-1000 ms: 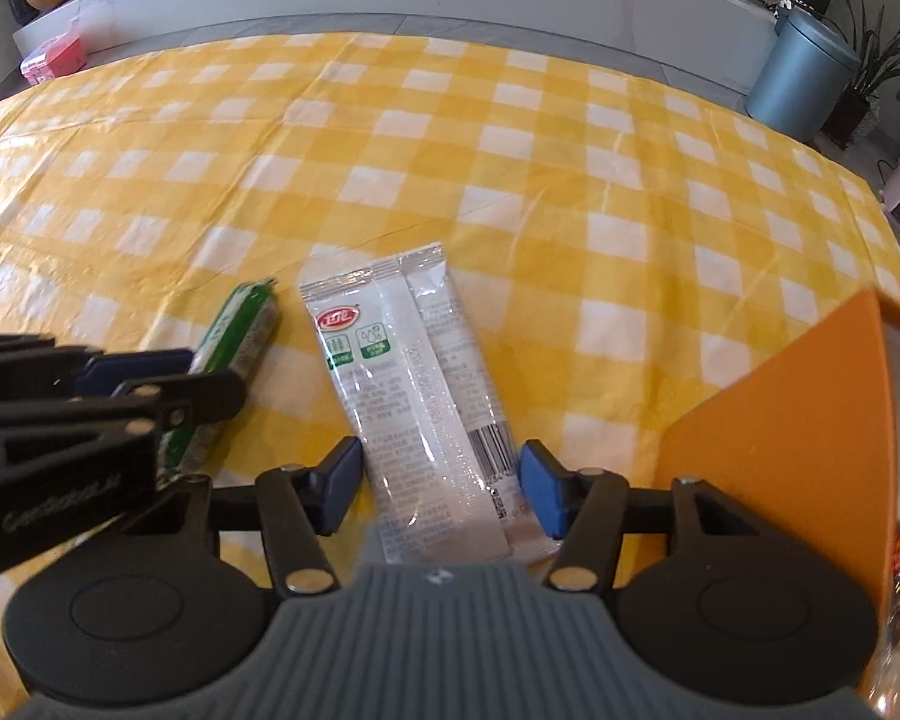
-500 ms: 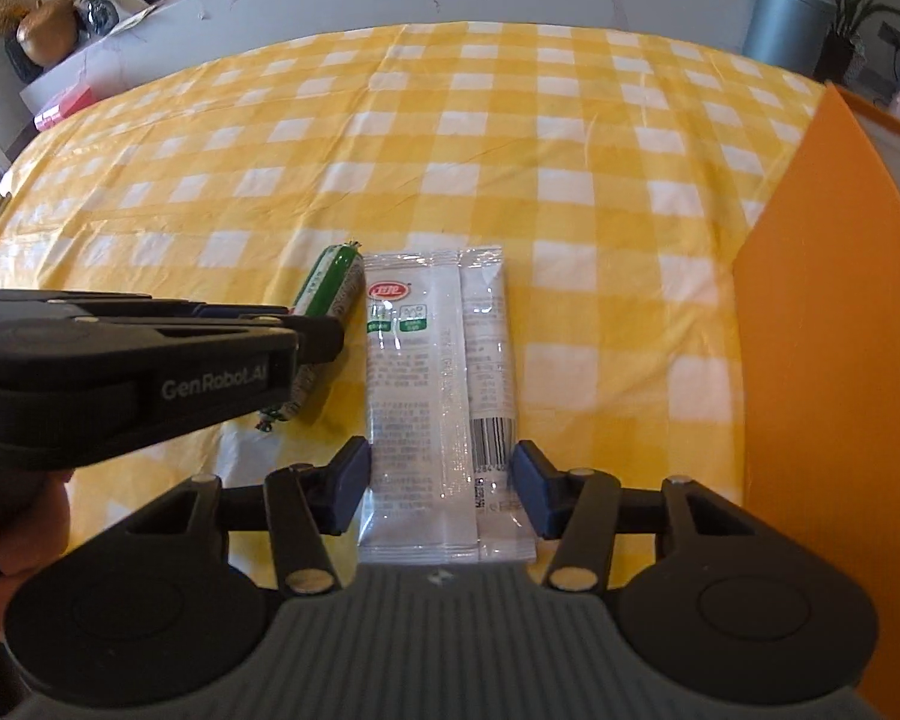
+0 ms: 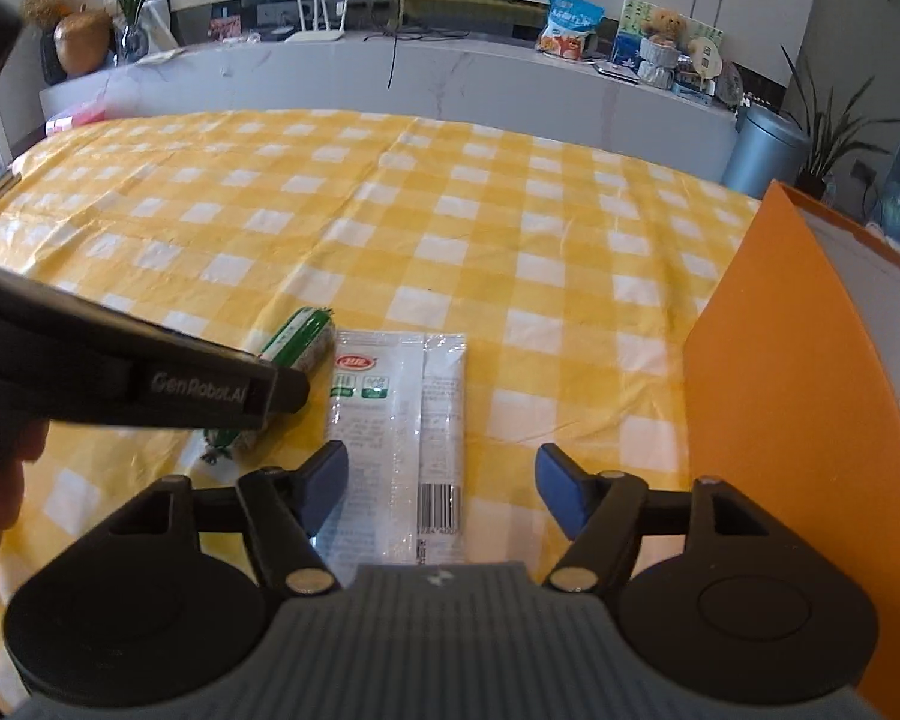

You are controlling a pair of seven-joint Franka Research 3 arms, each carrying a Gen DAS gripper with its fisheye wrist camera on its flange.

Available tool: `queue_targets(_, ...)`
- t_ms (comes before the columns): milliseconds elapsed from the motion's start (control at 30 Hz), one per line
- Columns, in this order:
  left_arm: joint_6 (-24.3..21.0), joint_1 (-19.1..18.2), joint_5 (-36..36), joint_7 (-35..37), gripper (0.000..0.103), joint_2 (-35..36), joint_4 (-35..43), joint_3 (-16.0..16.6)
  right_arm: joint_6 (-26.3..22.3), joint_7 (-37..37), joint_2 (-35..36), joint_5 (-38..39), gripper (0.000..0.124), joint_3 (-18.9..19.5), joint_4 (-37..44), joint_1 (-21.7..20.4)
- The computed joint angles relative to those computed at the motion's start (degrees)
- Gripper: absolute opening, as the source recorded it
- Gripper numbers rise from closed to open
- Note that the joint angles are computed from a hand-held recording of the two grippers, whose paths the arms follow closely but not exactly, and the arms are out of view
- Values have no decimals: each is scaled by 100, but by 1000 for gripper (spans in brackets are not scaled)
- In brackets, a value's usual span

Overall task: Organize snacks
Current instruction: 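Lift the sausage and packet with both tools and carry them over the orange box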

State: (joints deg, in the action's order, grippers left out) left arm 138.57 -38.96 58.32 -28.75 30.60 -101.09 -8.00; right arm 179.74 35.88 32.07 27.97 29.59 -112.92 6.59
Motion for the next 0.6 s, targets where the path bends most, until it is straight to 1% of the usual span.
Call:
queue_targets(100, -150, -153, 238, -219, 31, 23, 3, 62, -282, -20, 253, 331, 71, 455, 186, -479)
queue_targets(167, -234, -210, 365, -356, 31, 10, -30, 63, -287, -266, 433, 584, 71, 774, 245, -740)
queue_targets(233, -277, -222, 461, -409, 31, 4, -49, 42, -12, -595, 587, 677, 72, 1029, 208, -891)
queue_targets(300, -358, -235, 530, -366, 32, 33, -16, 19, 199, -875, 731, 555, 72, 1314, 131, -1098)
queue_targets(367, -404, -219, 524, -323, 35, 52, 17, -6, 378, -959, 774, 338, 73, 1454, -3, -1190)
queue_targets(400, -394, -208, 526, -330, 36, 63, 33, -10, 453, -1008, 796, 224, 73, 1583, -104, -1305)
queue_targets(500, -511, -184, 399, -43, 36, 161, 205, -50, 841, -999, 864, -57, 72, 1820, -365, -1492)
queue_targets(533, -604, -196, 336, 128, 36, 208, 284, -64, 878, -892, 878, -83, 71, 1843, -380, -1519)
queue_targets(567, -719, -224, 279, 292, 33, 258, 369, -72, 944, -823, 898, -145, 68, 1859, -398, -1537)
queue_targets(600, -817, -262, 250, 408, 27, 299, 433, -67, 1018, -751, 915, -203, 66, 1876, -420, -1561)
